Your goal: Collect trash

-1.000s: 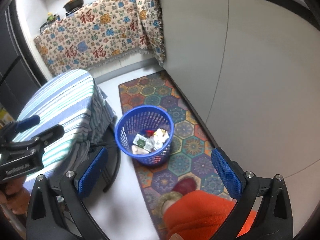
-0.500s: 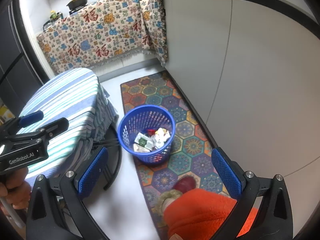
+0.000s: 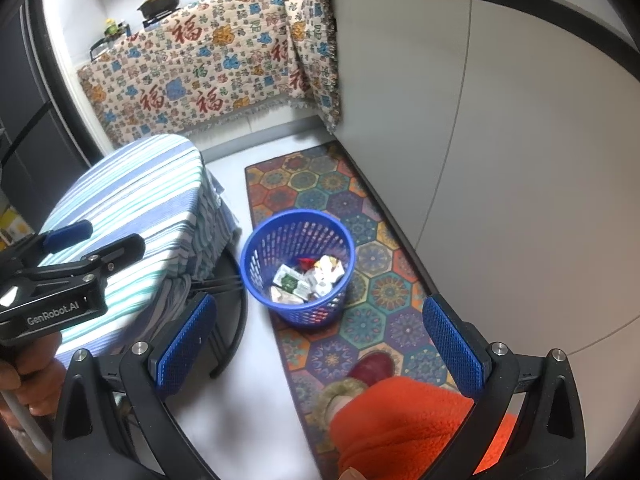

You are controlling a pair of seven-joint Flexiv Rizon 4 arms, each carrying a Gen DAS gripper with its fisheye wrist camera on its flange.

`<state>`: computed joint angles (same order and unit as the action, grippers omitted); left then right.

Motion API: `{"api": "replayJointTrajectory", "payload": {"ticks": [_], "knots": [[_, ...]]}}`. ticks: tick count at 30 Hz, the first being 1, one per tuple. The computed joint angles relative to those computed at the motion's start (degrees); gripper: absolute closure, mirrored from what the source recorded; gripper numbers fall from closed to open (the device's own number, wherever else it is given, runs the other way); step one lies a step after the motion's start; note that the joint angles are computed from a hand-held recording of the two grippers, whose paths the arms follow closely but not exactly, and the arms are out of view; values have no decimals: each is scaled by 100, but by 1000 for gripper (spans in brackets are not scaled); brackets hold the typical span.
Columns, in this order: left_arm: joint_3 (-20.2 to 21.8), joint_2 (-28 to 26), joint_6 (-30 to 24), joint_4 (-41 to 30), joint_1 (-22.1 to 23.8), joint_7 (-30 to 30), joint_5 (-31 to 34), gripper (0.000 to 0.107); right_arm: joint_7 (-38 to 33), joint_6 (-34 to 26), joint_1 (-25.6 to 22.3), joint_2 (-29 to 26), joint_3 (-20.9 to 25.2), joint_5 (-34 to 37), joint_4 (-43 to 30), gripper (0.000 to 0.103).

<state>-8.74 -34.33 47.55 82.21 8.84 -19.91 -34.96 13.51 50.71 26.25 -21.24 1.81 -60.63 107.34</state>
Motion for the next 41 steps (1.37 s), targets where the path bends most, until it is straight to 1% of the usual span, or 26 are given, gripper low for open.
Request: {"api": "replayJointTrajectory", "payload": {"ticks": [28,41], "knots": [[10,-114,-51,-175,14,-72,100,15,-130,-74,28,-61,-16,99,-115,0],[-35,-111,252,-49,-13,-21,64,15,-175,-28,-25,-57,-29,202,-73,0]]}}
